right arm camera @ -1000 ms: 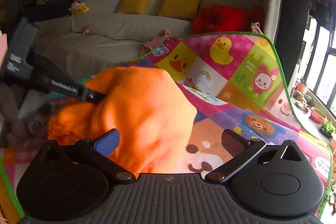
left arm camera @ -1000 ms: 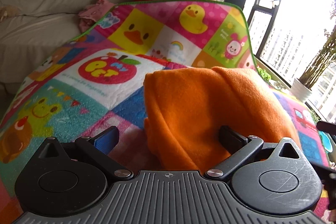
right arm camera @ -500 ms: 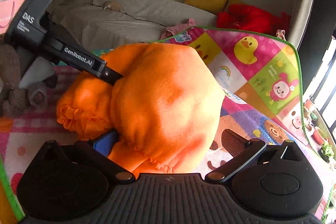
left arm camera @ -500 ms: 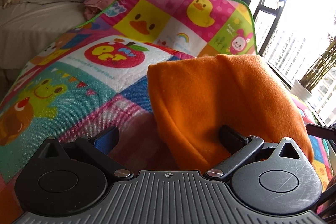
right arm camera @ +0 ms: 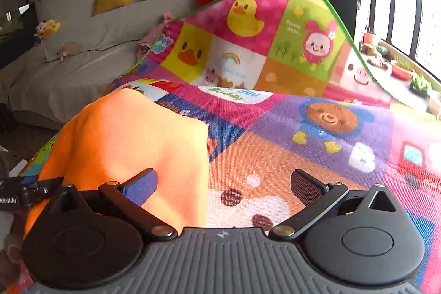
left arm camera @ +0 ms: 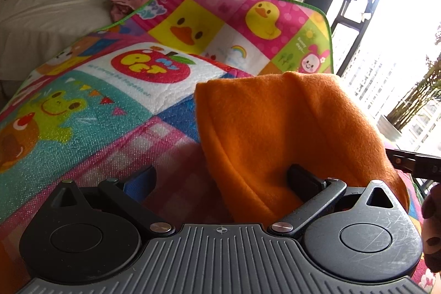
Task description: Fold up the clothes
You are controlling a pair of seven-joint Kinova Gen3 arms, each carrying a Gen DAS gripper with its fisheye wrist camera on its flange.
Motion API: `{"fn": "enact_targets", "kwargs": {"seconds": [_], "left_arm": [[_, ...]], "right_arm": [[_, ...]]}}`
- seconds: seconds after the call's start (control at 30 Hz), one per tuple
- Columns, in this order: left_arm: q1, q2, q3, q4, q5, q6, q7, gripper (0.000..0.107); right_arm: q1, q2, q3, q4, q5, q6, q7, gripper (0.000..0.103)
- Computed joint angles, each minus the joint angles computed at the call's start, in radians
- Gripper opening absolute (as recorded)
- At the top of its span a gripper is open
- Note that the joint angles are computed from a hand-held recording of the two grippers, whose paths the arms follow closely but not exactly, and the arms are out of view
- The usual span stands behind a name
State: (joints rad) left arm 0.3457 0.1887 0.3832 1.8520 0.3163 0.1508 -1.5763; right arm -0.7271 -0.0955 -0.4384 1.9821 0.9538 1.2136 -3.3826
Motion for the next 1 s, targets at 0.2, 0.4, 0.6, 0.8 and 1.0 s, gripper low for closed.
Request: {"fn": "enact_targets", "kwargs": {"seconds": [0.2, 0.4, 0.6, 0.8, 1.0], "left_arm": [[-0.028, 0.001, 0.03, 0.009, 0.017, -0.013, -0.018, 0.103], [-0.078, 0.003, 0.082, 0.016, 0.043, -0.021, -0.049, 0.103], [-0.098, 0.005, 0.102, 0.018, 0.064, -0.023, -0.07, 0.103], [-0.101, 0.006, 0.106, 0.016, 0.073, -0.021, -0.081, 0.103], [-0.096, 0.007, 0.1, 0.014, 0.077, -0.019, -0.085, 0.103]], "right_arm": [[0.001, 0.045, 0.019, -0.042, 0.093, -0.017, 0.106, 0.103], [-0.062, 0.136, 0.067, -0.073, 0.094, 0.114, 0.168, 0.103], [-0.118, 0.017, 0.017, 0.032, 0.117, 0.071, 0.082, 0.103], [-0.067, -0.028, -0.033, 0.083, 0.053, -0.045, 0.072, 0.103], [-0.083, 0.023, -0.056, 0.056, 0.071, 0.025, 0.067, 0.103]]}}
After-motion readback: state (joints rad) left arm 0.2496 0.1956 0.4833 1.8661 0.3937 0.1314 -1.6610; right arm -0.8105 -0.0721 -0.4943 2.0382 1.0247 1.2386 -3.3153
